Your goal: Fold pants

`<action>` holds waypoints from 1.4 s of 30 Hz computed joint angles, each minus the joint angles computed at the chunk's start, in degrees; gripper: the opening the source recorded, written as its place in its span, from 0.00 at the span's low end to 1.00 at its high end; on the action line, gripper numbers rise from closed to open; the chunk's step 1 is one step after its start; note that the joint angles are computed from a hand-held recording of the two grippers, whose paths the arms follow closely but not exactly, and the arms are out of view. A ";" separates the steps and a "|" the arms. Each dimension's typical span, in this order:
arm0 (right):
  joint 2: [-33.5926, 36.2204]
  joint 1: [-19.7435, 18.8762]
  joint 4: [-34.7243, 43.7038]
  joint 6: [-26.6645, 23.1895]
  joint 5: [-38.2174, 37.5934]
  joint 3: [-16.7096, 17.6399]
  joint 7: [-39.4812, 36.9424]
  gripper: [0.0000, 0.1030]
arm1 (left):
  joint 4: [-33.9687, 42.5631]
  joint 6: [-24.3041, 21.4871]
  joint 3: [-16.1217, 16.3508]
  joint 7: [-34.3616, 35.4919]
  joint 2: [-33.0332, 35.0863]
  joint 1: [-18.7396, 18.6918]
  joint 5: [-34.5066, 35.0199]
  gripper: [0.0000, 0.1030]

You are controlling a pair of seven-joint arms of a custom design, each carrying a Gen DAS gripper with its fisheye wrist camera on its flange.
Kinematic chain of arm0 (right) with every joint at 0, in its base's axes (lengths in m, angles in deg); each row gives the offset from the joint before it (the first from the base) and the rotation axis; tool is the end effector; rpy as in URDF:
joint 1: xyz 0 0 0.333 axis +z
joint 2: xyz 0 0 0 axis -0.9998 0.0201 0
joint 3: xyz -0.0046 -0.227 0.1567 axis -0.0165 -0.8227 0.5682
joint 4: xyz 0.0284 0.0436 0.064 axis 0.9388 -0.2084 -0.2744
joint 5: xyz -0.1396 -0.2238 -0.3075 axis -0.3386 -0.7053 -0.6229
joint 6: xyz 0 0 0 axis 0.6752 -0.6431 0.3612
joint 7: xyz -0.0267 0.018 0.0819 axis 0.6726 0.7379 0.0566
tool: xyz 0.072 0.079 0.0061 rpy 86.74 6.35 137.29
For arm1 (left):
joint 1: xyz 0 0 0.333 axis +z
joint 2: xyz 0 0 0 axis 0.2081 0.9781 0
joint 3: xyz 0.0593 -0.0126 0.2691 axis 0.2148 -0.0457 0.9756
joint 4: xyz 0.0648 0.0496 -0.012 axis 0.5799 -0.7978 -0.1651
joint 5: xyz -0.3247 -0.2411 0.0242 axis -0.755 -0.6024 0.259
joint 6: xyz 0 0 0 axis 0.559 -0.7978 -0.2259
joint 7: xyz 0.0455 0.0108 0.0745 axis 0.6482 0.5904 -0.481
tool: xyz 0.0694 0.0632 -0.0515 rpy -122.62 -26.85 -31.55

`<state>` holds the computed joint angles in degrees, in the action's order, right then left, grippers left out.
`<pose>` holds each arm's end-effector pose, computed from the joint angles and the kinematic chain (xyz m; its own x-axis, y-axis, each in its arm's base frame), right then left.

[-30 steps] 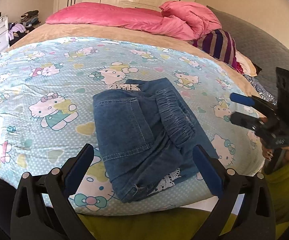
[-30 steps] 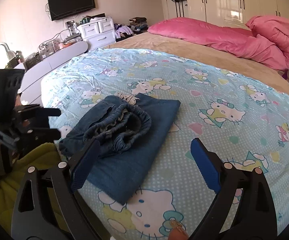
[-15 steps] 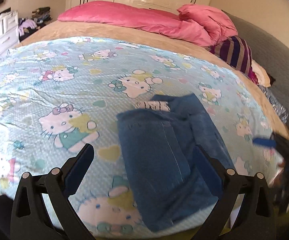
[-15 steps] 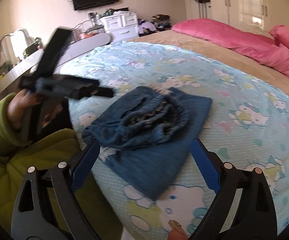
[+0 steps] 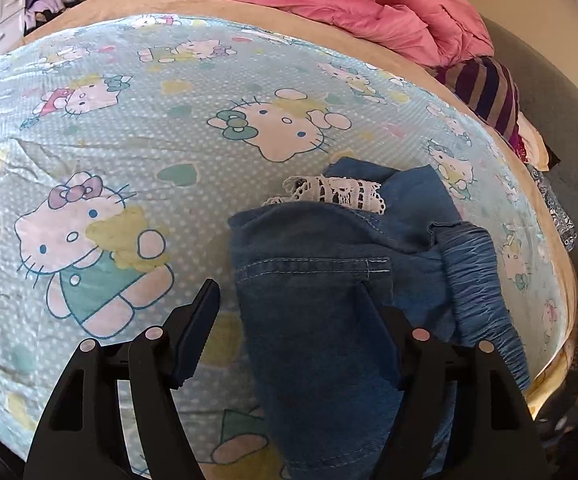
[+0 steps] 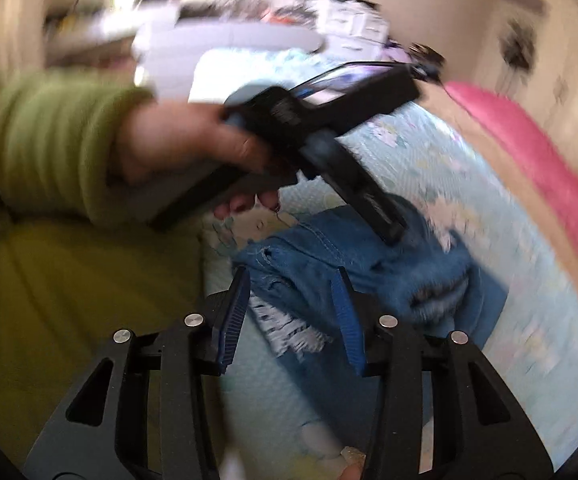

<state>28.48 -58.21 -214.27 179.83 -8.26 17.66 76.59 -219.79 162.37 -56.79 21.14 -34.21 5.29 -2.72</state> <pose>0.4206 0.2290 0.5049 0.9453 -0.0745 0.3175 0.1463 -0.7731 -0.6171 0.4857 -0.1290 0.4832 0.1664 -0.9475 0.2730 -0.8347 -0.2827 -0.4726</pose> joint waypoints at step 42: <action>-2.44 -8.89 6.60 -18.24 13.86 -4.19 5.56 0.68 | -6.16 4.61 -2.78 -6.09 -10.02 0.39 5.91 0.88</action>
